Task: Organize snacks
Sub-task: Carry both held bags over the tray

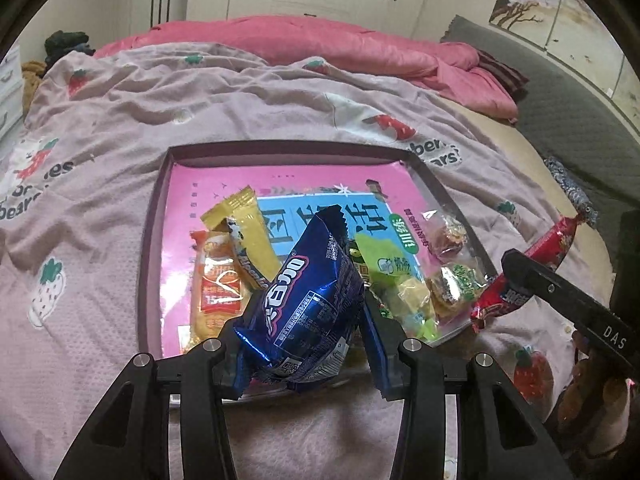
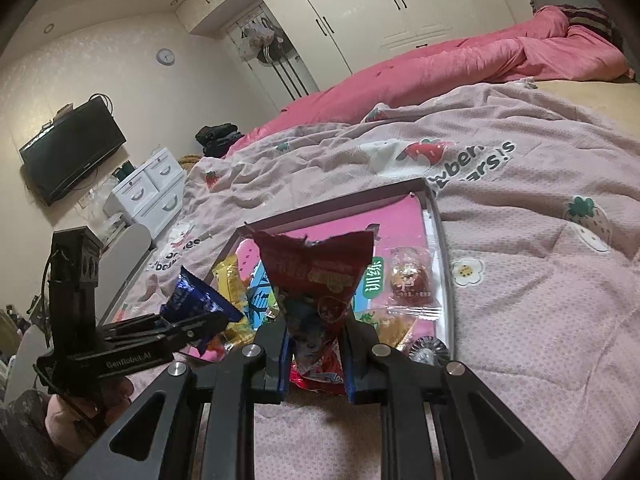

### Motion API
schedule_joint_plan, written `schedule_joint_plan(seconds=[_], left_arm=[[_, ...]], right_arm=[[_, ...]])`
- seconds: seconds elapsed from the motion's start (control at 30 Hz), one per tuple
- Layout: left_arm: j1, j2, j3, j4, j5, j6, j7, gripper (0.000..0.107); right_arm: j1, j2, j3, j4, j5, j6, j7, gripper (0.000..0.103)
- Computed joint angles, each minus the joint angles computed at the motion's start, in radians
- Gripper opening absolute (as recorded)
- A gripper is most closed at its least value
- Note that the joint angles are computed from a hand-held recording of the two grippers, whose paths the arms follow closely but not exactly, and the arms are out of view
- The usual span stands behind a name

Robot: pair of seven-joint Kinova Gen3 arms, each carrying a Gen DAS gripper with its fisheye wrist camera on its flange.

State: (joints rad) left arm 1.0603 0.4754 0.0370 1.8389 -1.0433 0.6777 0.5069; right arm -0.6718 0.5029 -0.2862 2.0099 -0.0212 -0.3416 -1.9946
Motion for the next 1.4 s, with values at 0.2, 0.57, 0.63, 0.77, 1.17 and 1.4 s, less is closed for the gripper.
schedule_joint_plan(seconds=[0.2,0.57,0.63,0.77,1.17,1.4], left_arm=[[-0.011,0.012,-0.006,0.002,0.001,-0.022,0.006,0.047],[-0.014,0.025,-0.036,0.002,0.021,-0.063,-0.011,0.047],[-0.014,0.026,-0.042,0.004,0.023,-0.071,-0.012,0.047],[-0.012,0.029,-0.05,0.005,0.026,-0.079,-0.014,0.047],[-0.004,0.029,-0.062,0.006,0.028,-0.083,-0.016,0.047],[-0.005,0.03,-0.065,0.007,0.02,-0.087,-0.011,0.047]], right_arm=[[-0.036,0.039,0.034,-0.075,-0.011,0.076,0.035,0.02],[-0.047,0.095,0.038,-0.151,-0.022,0.138,0.076,0.02],[-0.052,0.098,0.044,-0.156,-0.025,0.14,0.081,0.02],[-0.052,0.106,0.044,-0.163,-0.03,0.142,0.089,0.02],[-0.11,0.108,0.106,-0.181,-0.063,0.158,0.126,0.024],[-0.147,0.107,0.135,-0.189,-0.081,0.157,0.163,0.024]])
